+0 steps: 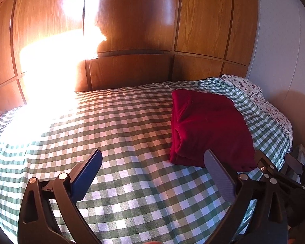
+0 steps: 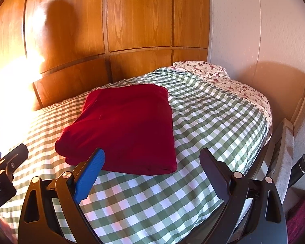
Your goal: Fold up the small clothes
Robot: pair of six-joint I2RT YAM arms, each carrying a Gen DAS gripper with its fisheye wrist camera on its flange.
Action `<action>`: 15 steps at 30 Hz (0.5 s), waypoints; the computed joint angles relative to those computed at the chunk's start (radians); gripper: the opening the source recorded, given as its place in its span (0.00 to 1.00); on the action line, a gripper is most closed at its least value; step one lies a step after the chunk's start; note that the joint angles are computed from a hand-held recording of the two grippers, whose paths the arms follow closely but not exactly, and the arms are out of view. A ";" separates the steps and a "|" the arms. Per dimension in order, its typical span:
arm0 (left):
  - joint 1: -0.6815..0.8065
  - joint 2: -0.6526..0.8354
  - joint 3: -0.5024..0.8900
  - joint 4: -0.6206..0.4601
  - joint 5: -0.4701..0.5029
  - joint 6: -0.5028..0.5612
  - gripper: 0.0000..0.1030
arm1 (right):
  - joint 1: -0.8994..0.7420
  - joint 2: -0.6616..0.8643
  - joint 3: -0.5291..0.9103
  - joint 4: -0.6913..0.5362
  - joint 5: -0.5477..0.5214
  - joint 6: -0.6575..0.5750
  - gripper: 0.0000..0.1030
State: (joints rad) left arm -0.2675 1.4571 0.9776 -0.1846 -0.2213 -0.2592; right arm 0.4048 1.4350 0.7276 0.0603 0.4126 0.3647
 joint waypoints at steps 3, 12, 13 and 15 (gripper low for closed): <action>-0.002 -0.008 -0.004 0.003 -0.010 0.000 0.97 | 0.002 0.001 0.002 -0.002 -0.002 0.002 0.91; -0.010 -0.025 -0.004 0.001 -0.029 0.001 0.97 | 0.003 0.003 0.009 -0.010 -0.008 0.003 0.91; -0.008 -0.025 -0.001 -0.003 -0.026 -0.001 0.97 | 0.001 0.003 0.008 -0.009 -0.009 0.001 0.91; -0.007 -0.025 0.001 -0.006 -0.025 -0.005 0.97 | 0.004 0.001 0.005 -0.002 -0.005 0.000 0.91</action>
